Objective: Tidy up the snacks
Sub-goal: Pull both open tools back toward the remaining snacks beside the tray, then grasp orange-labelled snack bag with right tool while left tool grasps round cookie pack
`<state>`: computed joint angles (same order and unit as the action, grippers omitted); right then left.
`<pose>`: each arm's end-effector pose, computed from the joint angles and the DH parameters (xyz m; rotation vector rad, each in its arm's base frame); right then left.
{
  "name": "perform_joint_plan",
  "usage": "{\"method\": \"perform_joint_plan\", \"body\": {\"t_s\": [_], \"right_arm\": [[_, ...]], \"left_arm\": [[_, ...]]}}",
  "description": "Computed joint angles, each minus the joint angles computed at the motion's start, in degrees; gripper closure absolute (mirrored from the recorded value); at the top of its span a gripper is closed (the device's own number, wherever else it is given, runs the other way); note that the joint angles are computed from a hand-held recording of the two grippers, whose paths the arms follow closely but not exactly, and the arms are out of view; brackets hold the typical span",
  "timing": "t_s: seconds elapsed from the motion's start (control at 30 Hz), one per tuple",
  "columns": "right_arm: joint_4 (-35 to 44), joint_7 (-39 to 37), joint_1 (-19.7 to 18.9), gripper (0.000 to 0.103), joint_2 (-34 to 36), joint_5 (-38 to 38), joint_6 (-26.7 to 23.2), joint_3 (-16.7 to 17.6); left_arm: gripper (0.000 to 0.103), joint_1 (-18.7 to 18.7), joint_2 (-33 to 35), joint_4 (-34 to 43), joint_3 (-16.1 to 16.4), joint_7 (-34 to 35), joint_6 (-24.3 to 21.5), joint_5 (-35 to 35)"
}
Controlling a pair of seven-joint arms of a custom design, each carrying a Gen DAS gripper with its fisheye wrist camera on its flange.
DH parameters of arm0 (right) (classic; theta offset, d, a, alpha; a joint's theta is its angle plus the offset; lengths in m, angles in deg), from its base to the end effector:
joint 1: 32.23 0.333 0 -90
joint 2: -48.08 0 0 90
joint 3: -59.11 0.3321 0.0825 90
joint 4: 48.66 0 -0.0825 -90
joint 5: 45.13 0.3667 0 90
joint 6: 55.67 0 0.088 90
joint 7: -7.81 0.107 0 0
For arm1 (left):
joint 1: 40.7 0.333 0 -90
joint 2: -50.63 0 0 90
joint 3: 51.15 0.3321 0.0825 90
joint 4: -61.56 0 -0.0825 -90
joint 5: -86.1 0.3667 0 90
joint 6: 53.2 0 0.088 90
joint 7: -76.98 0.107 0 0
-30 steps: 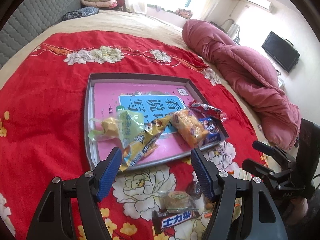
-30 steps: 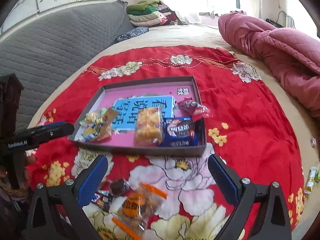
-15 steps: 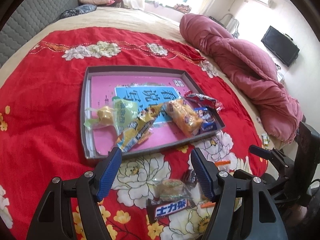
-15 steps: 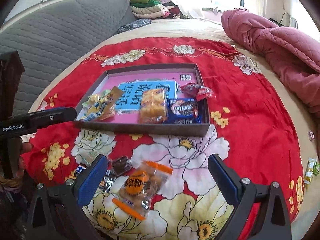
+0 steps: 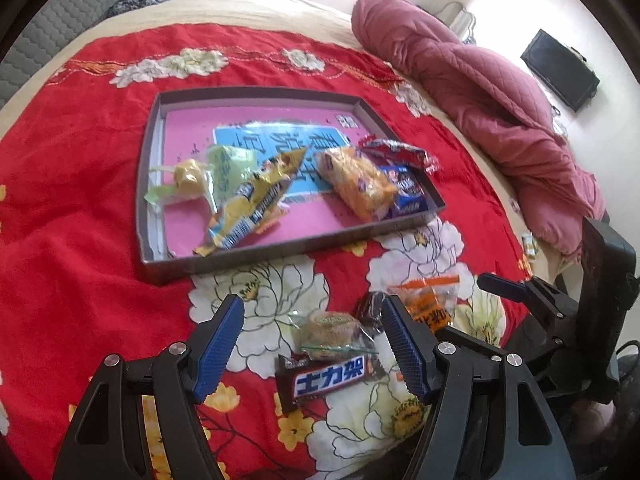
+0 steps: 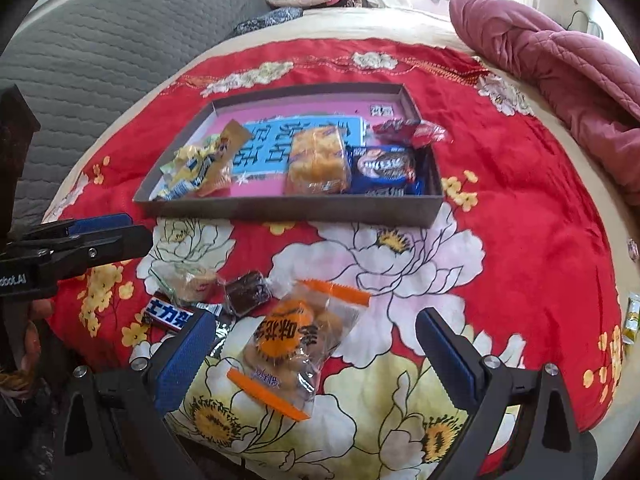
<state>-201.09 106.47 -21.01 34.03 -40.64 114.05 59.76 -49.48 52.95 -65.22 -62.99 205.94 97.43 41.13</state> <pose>0.4271 0.0844 0.4101 -1.8564 1.8877 -0.3873 0.5202 -0.1766 0.4218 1.6281 -2.4952 0.9493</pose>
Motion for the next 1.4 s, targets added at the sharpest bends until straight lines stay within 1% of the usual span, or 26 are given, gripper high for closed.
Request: {"method": "perform_joint_plan", "body": {"t_s": [0.17,0.33,0.37,0.43,0.5,0.57,0.63,0.8,0.83,0.9,0.97,1.1,1.2,1.27,1.33,1.4], "right_arm": [[0.62,-0.88,1.05,0.002,1.28,2.28,-1.06,-0.91],[1.72,-0.47,0.53,0.002,3.15,2.14,-2.55,-0.18],[1.95,0.09,0.10,0.002,3.48,1.24,-2.79,0.32],[2.62,3.23,-1.83,0.002,4.30,-3.41,-3.88,2.20],[3.13,4.91,-2.29,0.003,5.00,-6.34,-4.61,2.88],[3.40,6.77,-2.72,0.007,5.38,-9.31,-5.10,3.35],[3.43,7.94,-2.82,0.008,5.63,-11.28,-4.93,3.28],[3.01,6.78,-1.83,0.016,5.77,-10.35,-3.89,1.88],[2.93,6.70,-1.88,0.018,5.73,-10.32,-3.73,1.78],[2.95,7.17,-2.46,0.025,5.79,-11.10,-3.50,1.77],[2.87,7.36,-2.84,0.027,5.80,-11.49,-3.13,1.64],[3.16,7.87,-3.43,0.027,6.30,-12.22,-2.87,1.61],[3.87,9.53,-4.25,0.027,7.30,-15.23,-2.85,2.25],[4.72,11.40,-4.73,0.027,8.28,-18.32,-3.27,2.74],[5.56,13.34,-4.95,0.027,9.27,-21.56,-3.65,2.92],[6.07,13.47,-4.46,0.023,10.14,-21.73,-3.57,2.30]], "left_arm": [[0.030,0.13,0.87,0.49,-0.04,-0.91,-1.93,1.34],[0.030,0.44,2.04,1.20,-0.27,-1.80,-4.36,2.22],[0.030,0.52,2.33,1.39,-0.30,-2.12,-4.83,2.55],[0.030,0.66,2.83,1.68,-0.41,-2.68,-5.60,3.09],[0.030,0.72,3.14,1.80,-0.59,-3.04,-5.85,3.53],[0.030,0.76,3.39,1.87,-0.76,-3.21,-5.93,3.83],[0.030,0.73,3.76,2.08,-0.93,-3.48,-6.03,4.22],[0.030,0.61,4.47,2.40,-1.26,-4.57,-6.06,5.78],[0.030,0.56,4.68,2.52,-1.26,-5.11,-6.02,6.45],[0.030,0.40,4.97,2.44,-1.38,-6.10,-5.26,7.47],[0.030,0.61,5.23,2.64,-1.56,-6.08,-5.40,7.27],[0.030,0.78,5.52,2.70,-1.85,-5.79,-5.04,6.77],[0.030,0.91,5.77,2.84,-1.97,-6.00,-5.18,6.44],[0.035,1.06,6.02,3.08,-2.04,-5.96,-5.43,6.13],[0.036,1.17,6.30,3.35,-2.11,-5.86,-5.64,5.92],[0.038,1.22,6.44,3.51,-2.23,-5.59,-5.84,5.81]]}}
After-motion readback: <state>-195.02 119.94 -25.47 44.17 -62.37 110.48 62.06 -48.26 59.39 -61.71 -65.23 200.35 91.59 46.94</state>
